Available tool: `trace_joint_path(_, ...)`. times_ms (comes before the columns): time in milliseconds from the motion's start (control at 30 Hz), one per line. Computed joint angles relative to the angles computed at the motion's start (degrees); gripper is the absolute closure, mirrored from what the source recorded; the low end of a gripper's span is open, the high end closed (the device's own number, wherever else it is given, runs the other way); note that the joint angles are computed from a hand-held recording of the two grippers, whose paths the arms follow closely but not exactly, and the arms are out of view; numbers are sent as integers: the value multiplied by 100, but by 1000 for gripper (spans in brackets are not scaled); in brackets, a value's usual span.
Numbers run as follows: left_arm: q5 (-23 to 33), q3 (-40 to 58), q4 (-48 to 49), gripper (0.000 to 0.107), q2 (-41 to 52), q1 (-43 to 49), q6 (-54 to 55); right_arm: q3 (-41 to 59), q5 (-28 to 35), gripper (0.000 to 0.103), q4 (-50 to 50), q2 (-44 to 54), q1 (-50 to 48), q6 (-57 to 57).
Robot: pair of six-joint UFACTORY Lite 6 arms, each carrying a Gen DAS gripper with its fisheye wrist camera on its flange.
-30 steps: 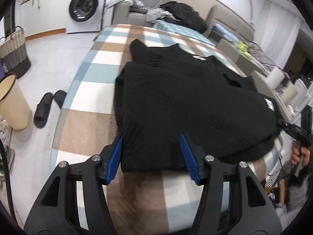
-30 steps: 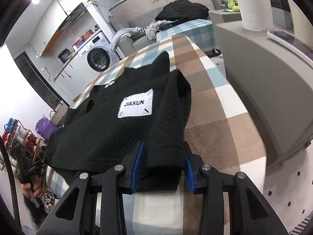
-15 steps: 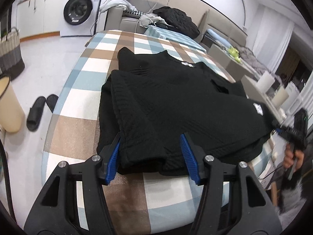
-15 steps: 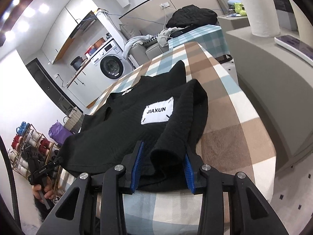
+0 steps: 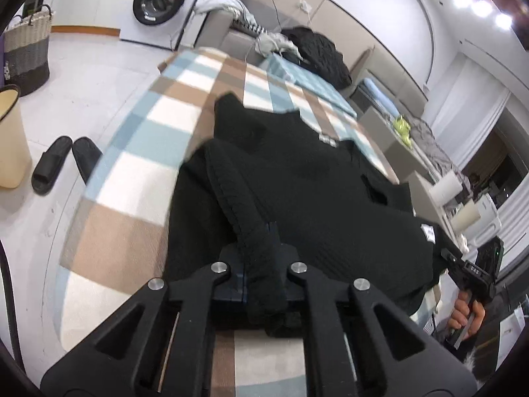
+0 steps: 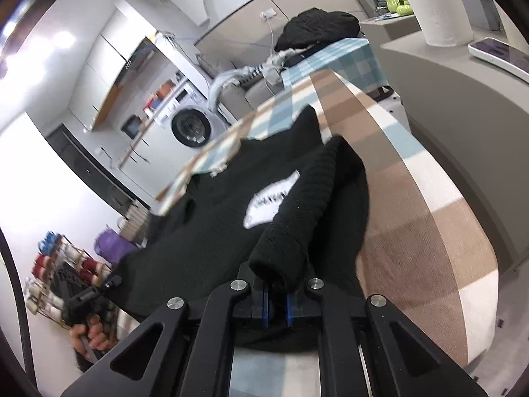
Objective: Fold small clothes
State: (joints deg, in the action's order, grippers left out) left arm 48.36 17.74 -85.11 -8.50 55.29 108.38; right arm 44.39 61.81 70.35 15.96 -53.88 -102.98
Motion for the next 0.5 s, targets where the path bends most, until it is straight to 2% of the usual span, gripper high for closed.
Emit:
trace_joint_path(200,218,989,-381,104,398,-314,-623,643,388,97,636,-102,452,778)
trace_joint_path(333,-120,2053,-797,104,1022,-955,-1063,1462,42,97,1242,211,1152,1478)
trace_joint_path(433,-471,3278,-800,104,2013,-1371,-1611,2348,-639,97,1634,824,1705,2213)
trace_joint_path(500,-702,4193,-664,104,2826,-1636,-2067,3240,-1091,96,1504,1513,2075,2927)
